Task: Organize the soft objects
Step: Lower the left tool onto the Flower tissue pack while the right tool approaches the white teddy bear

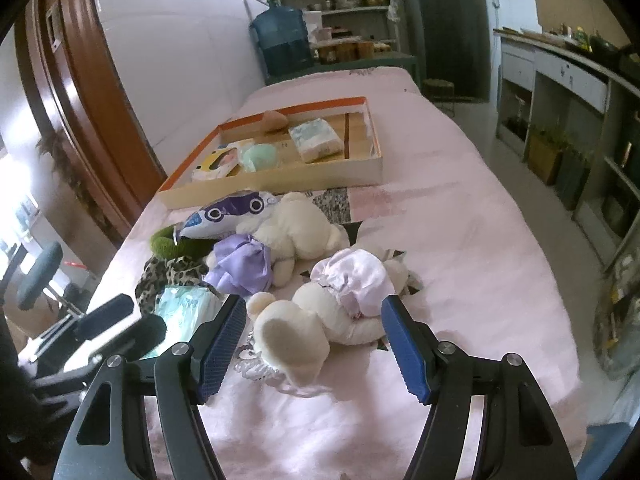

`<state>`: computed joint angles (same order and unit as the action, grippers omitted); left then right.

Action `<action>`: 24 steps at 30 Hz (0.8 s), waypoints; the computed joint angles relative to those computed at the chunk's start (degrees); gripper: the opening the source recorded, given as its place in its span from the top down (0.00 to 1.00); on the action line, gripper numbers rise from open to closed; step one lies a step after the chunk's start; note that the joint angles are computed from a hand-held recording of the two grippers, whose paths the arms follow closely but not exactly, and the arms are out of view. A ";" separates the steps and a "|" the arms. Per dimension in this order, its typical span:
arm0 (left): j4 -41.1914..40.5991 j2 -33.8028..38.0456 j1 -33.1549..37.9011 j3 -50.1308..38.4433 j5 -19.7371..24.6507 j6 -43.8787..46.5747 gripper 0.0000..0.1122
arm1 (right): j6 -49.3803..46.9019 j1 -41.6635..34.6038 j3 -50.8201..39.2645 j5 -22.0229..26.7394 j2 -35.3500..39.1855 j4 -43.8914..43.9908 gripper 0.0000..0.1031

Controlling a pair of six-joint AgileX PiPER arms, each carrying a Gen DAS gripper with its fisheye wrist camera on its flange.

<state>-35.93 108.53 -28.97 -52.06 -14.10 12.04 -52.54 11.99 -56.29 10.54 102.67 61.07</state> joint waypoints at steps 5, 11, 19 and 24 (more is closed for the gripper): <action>3.36 1.13 0.09 -0.18 0.38 -3.65 0.43 | -0.57 -0.35 -0.16 0.03 0.47 1.50 0.30; 1.34 2.73 -0.97 -0.97 0.50 -1.69 0.43 | -0.09 -0.38 -0.39 0.54 0.87 1.59 0.30; -1.61 3.92 -1.02 -1.83 1.14 0.83 0.43 | 1.77 -0.38 -1.24 1.44 2.00 0.29 0.30; -6.34 4.98 -1.43 -2.91 1.75 5.37 0.43 | 5.63 -0.08 -1.83 1.38 2.97 -3.21 0.30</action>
